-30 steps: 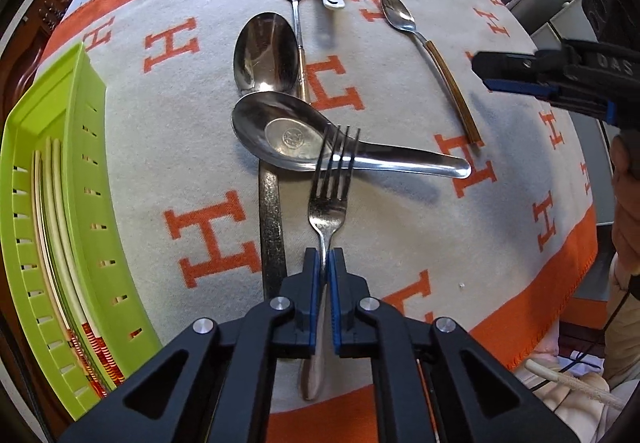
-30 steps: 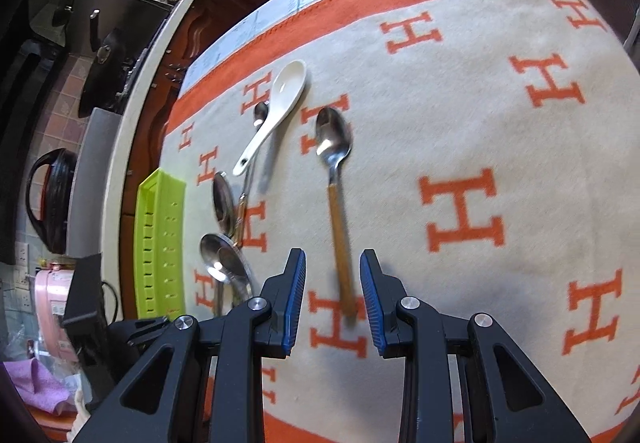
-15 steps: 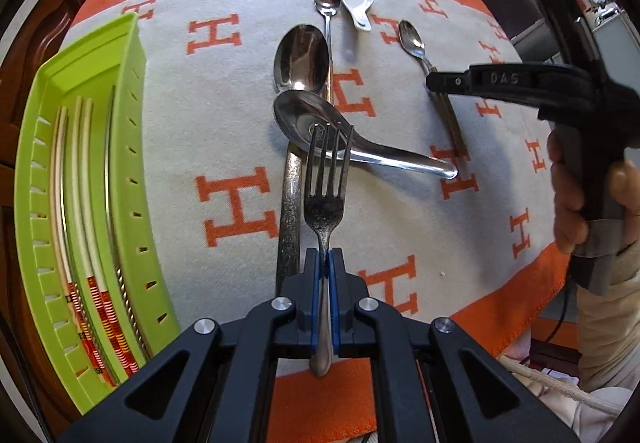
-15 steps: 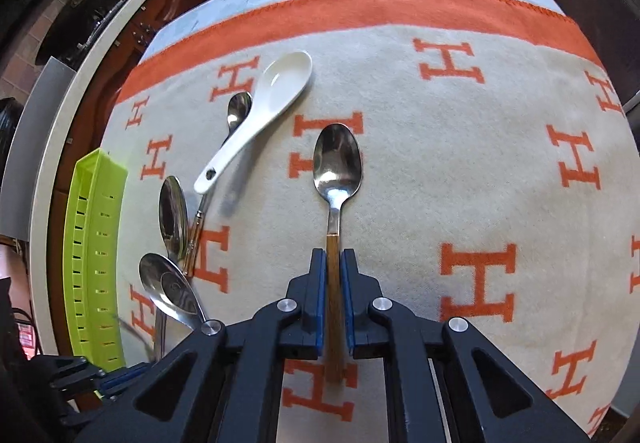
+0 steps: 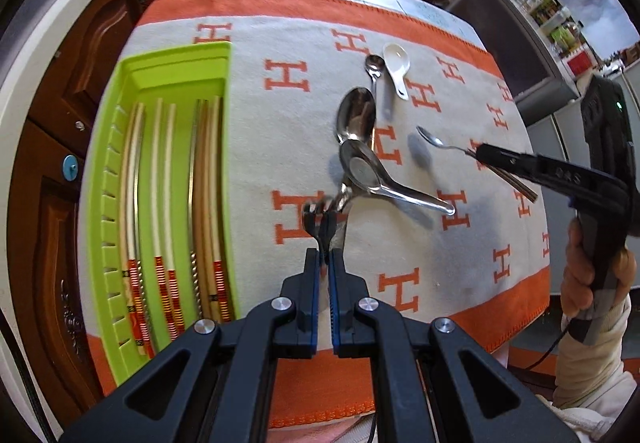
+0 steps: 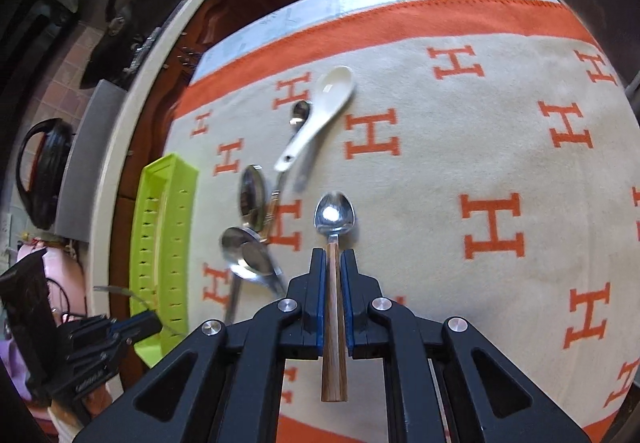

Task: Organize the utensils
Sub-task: 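Close the right tool on the wooden-handled spoon's handle, then carry the fork and wooden-handled spoon over the green tray with both tools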

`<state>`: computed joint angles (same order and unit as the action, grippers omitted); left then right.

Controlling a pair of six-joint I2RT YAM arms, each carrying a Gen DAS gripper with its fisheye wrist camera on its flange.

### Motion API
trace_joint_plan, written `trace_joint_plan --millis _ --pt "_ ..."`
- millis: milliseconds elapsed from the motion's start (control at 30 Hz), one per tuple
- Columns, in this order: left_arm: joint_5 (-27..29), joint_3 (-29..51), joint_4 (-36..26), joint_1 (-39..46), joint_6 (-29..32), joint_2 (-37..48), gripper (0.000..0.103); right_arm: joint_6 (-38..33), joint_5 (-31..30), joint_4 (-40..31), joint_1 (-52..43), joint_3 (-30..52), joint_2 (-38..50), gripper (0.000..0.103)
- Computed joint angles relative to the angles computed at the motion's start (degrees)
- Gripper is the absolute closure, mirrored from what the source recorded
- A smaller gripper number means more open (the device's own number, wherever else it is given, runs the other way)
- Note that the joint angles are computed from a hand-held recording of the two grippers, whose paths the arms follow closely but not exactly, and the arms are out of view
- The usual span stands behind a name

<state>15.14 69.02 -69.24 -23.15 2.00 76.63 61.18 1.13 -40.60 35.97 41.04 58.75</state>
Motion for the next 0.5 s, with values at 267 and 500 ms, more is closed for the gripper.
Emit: trace_joint_plan --millis 267,500 --pt "3.83 1.15 -3.44 6.44 1.93 -6.03 0.102 5.92 7.02 -4.23 13.82 11.7 2.73 0.096" --pt "7.3 6.78 -9.35 17.56 8.29 -8.73 0.102 6.97 10.19 -4.59 20.57 25.8 14.35 0.096"
